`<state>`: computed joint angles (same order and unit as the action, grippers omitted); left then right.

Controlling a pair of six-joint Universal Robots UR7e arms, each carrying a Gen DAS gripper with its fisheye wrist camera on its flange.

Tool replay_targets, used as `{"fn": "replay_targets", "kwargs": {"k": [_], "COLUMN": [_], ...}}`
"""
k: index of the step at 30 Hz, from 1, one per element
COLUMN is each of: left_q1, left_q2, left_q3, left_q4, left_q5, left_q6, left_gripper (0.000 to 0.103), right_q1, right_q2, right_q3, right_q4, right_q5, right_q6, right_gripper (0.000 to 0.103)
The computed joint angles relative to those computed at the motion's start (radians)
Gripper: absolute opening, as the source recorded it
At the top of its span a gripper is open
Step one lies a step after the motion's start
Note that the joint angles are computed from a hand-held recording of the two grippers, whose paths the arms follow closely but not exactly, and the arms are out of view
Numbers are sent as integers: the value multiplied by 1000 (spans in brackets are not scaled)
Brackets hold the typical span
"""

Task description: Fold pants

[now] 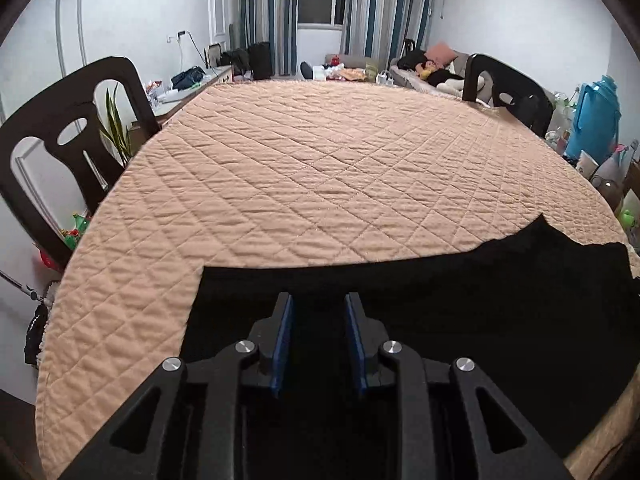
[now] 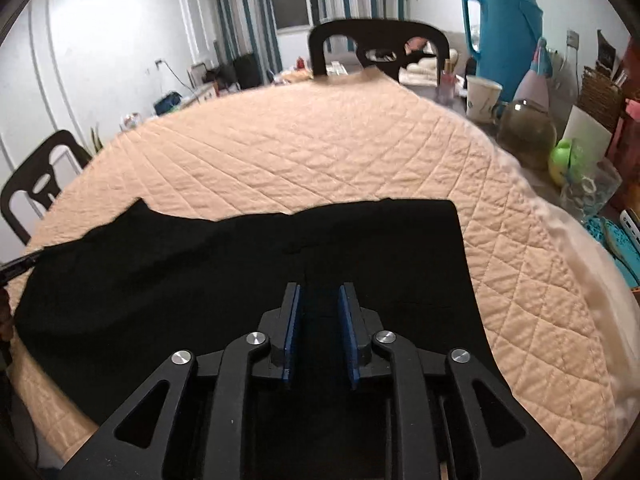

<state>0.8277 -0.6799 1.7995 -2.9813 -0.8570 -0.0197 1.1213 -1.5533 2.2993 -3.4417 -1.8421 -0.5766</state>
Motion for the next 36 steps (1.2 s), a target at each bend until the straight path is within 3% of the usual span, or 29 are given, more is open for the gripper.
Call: {"fn": "replay_targets", "kwargs": {"k": [7, 11, 14, 21, 27, 31, 36], "left_q1": [-23, -31, -34, 1, 12, 25, 40], "left_q2": [-58, -49, -76, -101, -120, -150, -151], "left_q3": [154, 179, 199, 244, 260, 292, 300], "left_q4": [-115, -132, -132, -199, -232, -272, -299], "left_q5": [-58, -36, -34, -11, 53, 41, 1], "left_q6": [-8, -14, -47, -86, -147, -166, -170], "left_gripper": [35, 35, 35, 35, 35, 36, 47], "right_q1": [35, 58, 71, 42, 33, 39, 42], "right_q2": [20, 85, 85, 66, 34, 34, 37], "right_q3": [59, 74, 66, 116, 115, 120, 120], "right_q4": [23, -71, -56, -85, -66, -75, -62], "right_q5": [39, -19, -44, 27, 39, 51, 95], "right_q6": [-59, -122, -107, -135, -88, -85, -77], "right_gripper": [24, 28, 28, 28, 28, 28, 29]}}
